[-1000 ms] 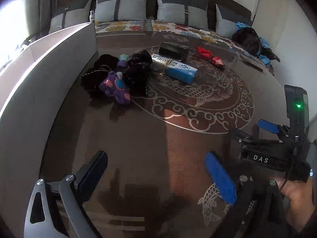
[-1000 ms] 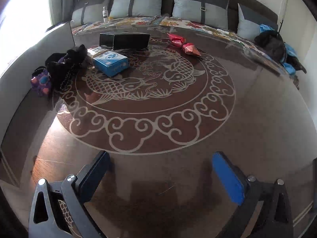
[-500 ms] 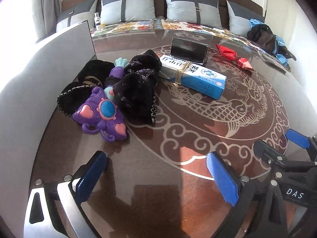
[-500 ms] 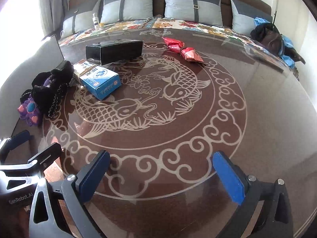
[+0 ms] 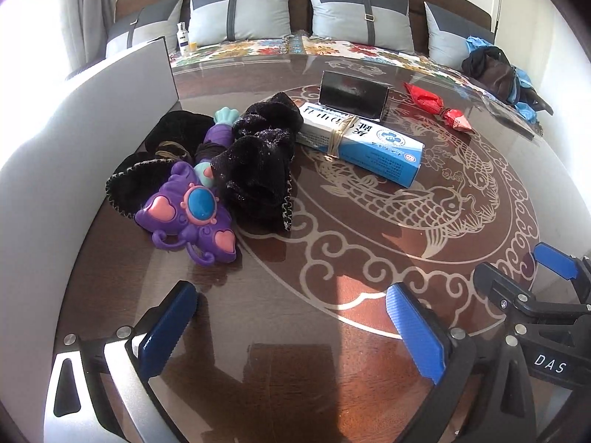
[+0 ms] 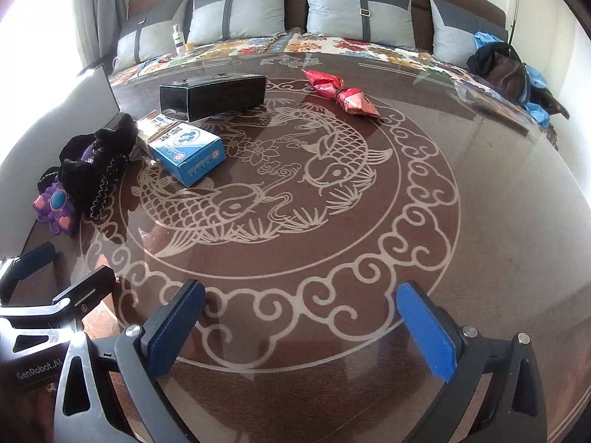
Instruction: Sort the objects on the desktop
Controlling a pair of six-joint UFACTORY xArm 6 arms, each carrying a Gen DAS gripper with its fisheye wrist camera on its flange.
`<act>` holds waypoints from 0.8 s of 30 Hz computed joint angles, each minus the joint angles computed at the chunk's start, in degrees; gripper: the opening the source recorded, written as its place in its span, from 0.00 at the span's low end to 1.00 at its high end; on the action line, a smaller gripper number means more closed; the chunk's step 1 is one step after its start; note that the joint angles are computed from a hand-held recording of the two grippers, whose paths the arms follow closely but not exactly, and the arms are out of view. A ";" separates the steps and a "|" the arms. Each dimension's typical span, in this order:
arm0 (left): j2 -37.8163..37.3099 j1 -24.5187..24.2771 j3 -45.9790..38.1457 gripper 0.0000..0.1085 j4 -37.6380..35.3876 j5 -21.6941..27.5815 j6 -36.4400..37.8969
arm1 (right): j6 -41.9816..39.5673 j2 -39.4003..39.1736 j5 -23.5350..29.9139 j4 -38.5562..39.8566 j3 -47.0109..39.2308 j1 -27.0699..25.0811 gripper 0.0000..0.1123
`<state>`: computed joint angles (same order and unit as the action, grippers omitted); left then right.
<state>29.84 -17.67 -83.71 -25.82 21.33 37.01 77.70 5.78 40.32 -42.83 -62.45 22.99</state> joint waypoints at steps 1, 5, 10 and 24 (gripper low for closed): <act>0.03 0.01 -0.05 0.95 0.01 0.02 -0.01 | 0.00 0.00 0.00 0.00 0.00 0.00 0.92; 0.03 0.03 -0.03 0.95 -0.13 0.04 0.19 | 0.02 -0.12 -0.05 -0.03 0.15 -0.01 0.92; 0.00 0.03 0.04 0.95 -0.12 -0.01 0.13 | 0.02 -0.12 -0.05 -0.03 0.16 0.00 0.92; 0.20 0.13 -0.18 0.95 0.35 -0.07 -0.32 | 0.04 -0.26 -0.08 -0.06 0.33 0.01 0.92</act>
